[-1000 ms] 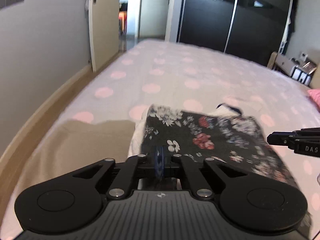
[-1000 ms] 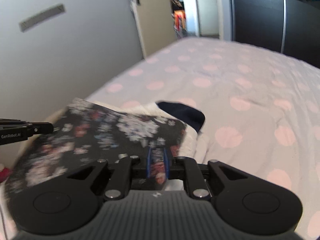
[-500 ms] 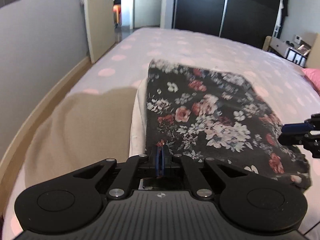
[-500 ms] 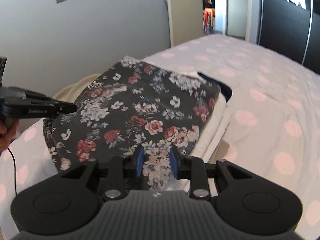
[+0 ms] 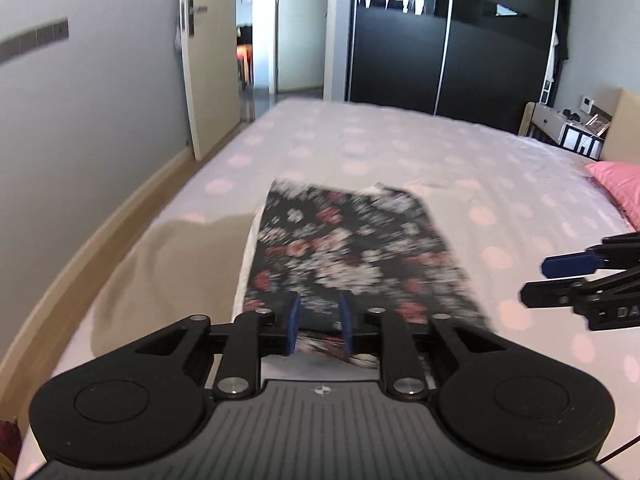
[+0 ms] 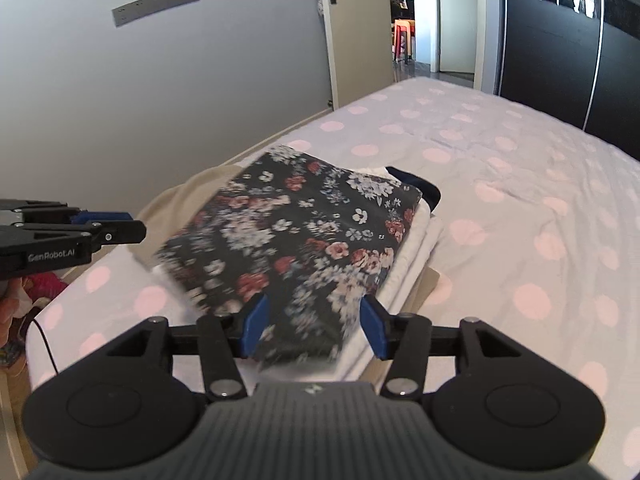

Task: Fold clothes

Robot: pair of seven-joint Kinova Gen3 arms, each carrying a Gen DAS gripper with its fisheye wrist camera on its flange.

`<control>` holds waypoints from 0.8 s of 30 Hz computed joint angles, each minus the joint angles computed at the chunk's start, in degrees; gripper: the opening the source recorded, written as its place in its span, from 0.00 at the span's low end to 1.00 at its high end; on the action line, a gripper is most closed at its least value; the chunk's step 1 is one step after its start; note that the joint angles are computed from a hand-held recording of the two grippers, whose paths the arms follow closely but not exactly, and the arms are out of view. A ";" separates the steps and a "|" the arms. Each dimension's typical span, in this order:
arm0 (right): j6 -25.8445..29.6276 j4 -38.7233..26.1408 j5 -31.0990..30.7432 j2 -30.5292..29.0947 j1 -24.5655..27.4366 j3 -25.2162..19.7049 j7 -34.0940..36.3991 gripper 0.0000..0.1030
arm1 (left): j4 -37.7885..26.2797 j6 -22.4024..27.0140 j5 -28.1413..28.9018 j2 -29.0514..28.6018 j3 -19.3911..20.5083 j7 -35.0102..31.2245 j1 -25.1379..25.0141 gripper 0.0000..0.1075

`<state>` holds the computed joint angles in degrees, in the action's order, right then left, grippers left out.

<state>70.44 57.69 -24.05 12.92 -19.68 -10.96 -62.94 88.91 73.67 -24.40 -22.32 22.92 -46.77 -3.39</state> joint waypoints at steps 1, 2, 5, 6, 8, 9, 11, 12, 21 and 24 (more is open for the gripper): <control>0.89 0.08 -0.06 -1.26 0.43 0.15 0.09 0.54 | -1.83 1.44 0.10 -0.52 2.65 0.59 -1.31 0.28; 1.88 0.21 -0.74 -2.60 1.20 0.31 0.53 0.54 | -3.75 2.65 1.14 -1.21 5.31 0.69 -3.68 0.29; 5.12 0.22 -3.19 -6.56 3.56 1.48 1.65 0.57 | -9.91 6.74 3.75 -3.37 13.27 1.02 -11.65 0.42; 6.30 -0.26 -3.58 -7.52 4.11 2.06 1.50 0.59 | -12.12 8.46 4.24 -4.01 15.93 1.30 -14.30 0.44; 9.16 -1.31 -4.25 -9.55 5.23 3.25 1.12 0.72 | -16.29 11.78 4.81 -5.74 21.24 2.20 -19.61 0.48; 10.53 -1.65 -5.24 -10.55 6.06 4.01 1.44 0.72 | -18.47 13.63 4.89 -6.59 23.89 2.73 -22.27 0.54; 13.12 -1.40 -8.63 -12.75 8.31 6.10 3.52 0.74 | -23.16 17.55 4.72 -8.11 29.20 3.58 -27.57 0.61; 14.41 -1.14 -10.38 -13.86 9.39 7.35 4.70 0.75 | -25.73 19.88 4.64 -8.58 31.85 3.54 -30.23 0.64; 25.91 5.15 -23.64 -22.32 16.29 21.18 17.06 0.80 | -41.53 33.28 5.93 -14.03 44.43 4.71 -44.72 0.70; 25.18 11.94 -24.84 -27.11 16.08 25.54 22.27 0.82 | -43.67 35.56 9.71 -16.52 43.65 5.49 -46.69 0.70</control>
<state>95.62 69.63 -48.89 -14.19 -3.60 14.59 -40.68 45.24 109.23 -14.69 -38.85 66.58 -41.28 -50.08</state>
